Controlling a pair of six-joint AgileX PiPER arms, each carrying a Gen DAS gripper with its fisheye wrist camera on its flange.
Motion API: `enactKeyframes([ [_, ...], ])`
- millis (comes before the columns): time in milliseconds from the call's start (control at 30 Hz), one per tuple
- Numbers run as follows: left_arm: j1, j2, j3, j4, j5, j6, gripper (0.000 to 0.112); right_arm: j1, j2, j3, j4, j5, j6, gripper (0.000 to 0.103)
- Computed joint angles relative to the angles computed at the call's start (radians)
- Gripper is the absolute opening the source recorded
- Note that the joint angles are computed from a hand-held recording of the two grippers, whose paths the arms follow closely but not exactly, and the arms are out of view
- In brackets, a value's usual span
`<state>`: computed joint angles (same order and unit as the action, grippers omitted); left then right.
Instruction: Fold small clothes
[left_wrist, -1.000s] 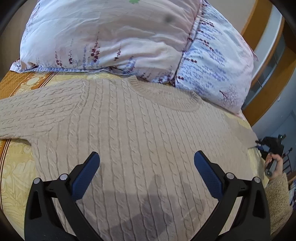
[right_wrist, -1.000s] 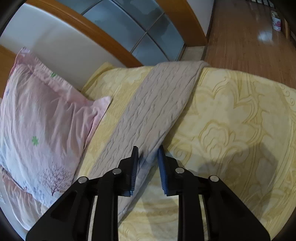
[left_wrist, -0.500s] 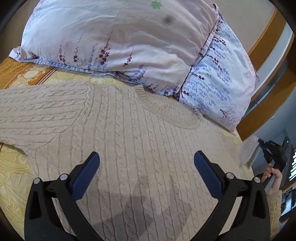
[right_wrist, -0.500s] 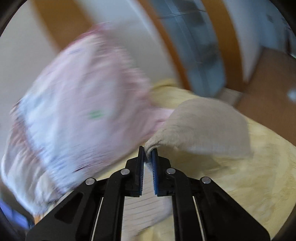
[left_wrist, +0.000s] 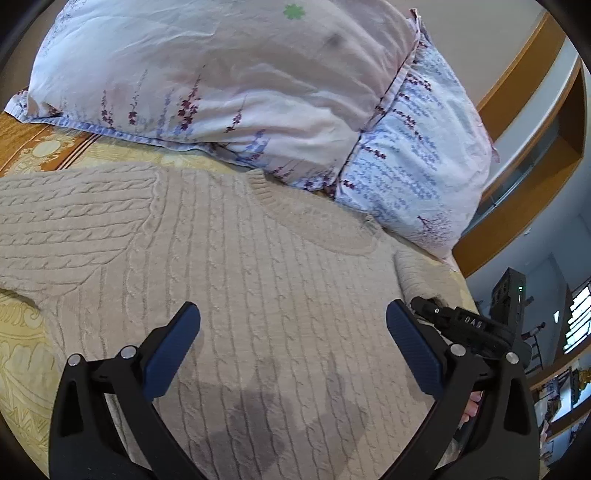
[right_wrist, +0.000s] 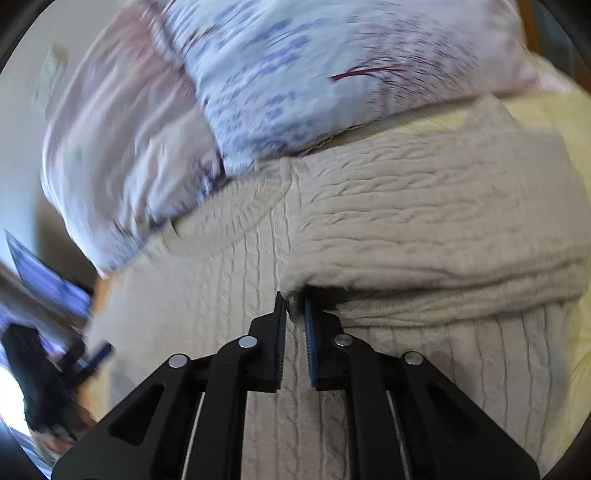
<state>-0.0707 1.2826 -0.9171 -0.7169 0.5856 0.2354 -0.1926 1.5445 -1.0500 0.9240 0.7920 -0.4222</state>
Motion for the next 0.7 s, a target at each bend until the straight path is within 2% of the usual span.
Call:
enactKeyframes([
  [67, 0.021, 0.012, -0.010, -0.055, 0.025, 0.041, 0.100, -0.073, -0.014, 0.019, 0.083, 0.035, -0.013, 0.046],
  [200, 0.076, 0.037, -0.020, -0.163, 0.085, 0.112, 0.100, -0.183, -0.021, 0.034, 0.089, 0.031, 0.074, 0.047],
  [267, 0.105, 0.042, -0.016, -0.196, 0.104, 0.134, 0.100, -0.194, -0.031, 0.036, 0.037, -0.018, 0.149, 0.046],
  [300, 0.115, 0.041, -0.013, -0.203, 0.109, 0.140, 0.100, -0.214, -0.031, 0.029, 0.007, -0.025, 0.165, 0.044],
  [333, 0.132, 0.042, -0.010, -0.218, 0.120, 0.155, 0.099, -0.201, -0.039, 0.021, -0.064, -0.073, 0.221, 0.038],
  [367, 0.148, 0.042, -0.007, -0.232, 0.129, 0.169, 0.097, -0.177, -0.043, 0.006, -0.155, -0.110, 0.293, 0.023],
  [400, 0.162, 0.043, -0.006, -0.243, 0.137, 0.179, 0.096, -0.153, -0.044, -0.012, -0.237, -0.137, 0.353, 0.013],
  [467, 0.197, 0.045, -0.003, -0.276, 0.160, 0.204, 0.093, -0.076, -0.059, -0.048, -0.391, -0.189, 0.456, 0.010],
  [533, 0.232, 0.045, 0.003, -0.317, 0.182, 0.234, 0.092, 0.021, -0.067, -0.088, -0.450, -0.235, 0.466, 0.009],
  [633, 0.272, 0.044, 0.012, -0.366, 0.211, 0.264, 0.091, 0.163, -0.070, -0.134, -0.405, -0.251, 0.374, 0.009],
  [700, 0.288, 0.046, 0.018, -0.404, 0.231, 0.286, 0.091, 0.252, -0.020, -0.197, -0.300, -0.172, 0.234, 0.011],
])
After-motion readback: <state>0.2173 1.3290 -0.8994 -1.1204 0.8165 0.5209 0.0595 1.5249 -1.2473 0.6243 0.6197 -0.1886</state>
